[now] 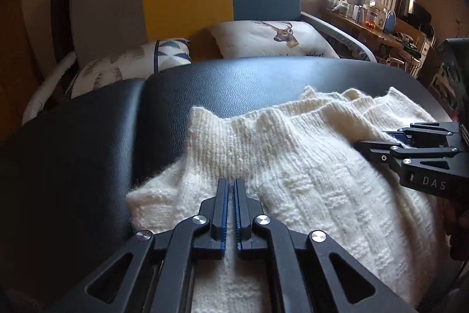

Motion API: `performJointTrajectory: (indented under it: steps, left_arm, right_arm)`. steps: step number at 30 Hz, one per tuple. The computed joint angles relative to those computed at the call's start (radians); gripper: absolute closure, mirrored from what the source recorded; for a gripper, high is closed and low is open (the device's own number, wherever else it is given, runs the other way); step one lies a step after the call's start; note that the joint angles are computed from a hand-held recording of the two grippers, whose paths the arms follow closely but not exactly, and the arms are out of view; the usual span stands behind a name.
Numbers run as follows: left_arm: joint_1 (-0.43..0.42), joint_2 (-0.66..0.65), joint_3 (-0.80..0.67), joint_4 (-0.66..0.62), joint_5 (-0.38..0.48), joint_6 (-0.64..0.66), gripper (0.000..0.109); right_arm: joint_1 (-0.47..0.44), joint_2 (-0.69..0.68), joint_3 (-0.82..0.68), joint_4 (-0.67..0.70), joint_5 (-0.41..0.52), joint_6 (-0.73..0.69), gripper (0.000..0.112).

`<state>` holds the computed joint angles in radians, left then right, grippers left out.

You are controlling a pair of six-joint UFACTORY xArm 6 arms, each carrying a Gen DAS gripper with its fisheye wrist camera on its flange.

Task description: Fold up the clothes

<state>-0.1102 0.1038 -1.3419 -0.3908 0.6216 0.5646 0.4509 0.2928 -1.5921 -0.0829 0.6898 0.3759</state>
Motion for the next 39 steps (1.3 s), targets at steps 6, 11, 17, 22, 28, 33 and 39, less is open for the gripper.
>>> performJointTrajectory:
  steps: [6, 11, 17, 22, 28, 33, 39]
  left_arm:
    - [0.028, -0.095, 0.07, 0.002, -0.002, -0.008, 0.104]
    - [-0.014, -0.178, 0.119, -0.149, -0.045, 0.159, 0.104]
    - [-0.073, -0.074, 0.081, 0.019, 0.007, 0.032, 0.103]
    - [-0.048, -0.131, 0.143, -0.043, 0.047, 0.073, 0.101]
    - [-0.044, -0.255, 0.262, 0.007, 0.066, 0.112, 0.101]
    - [-0.005, -0.313, 0.268, 0.046, 0.107, 0.098, 0.101]
    - [-0.027, -0.354, 0.211, -0.24, 0.246, 0.202, 0.1]
  right_arm:
    - [-0.051, -0.159, 0.2, 0.362, -0.151, -0.188, 0.056]
    - [-0.075, -0.283, 0.334, 0.241, -0.196, -0.137, 0.053]
    - [-0.116, -0.235, 0.266, -0.02, 0.005, 0.03, 0.056]
    - [-0.13, -0.27, 0.317, -0.023, 0.018, 0.053, 0.056]
    - [-0.106, -0.396, 0.405, 0.142, 0.08, -0.058, 0.056]
    - [-0.195, -0.694, 0.653, 0.579, -0.005, -0.309, 0.055]
    - [-0.501, -0.965, 0.802, 0.849, 0.302, -0.583, 0.05]
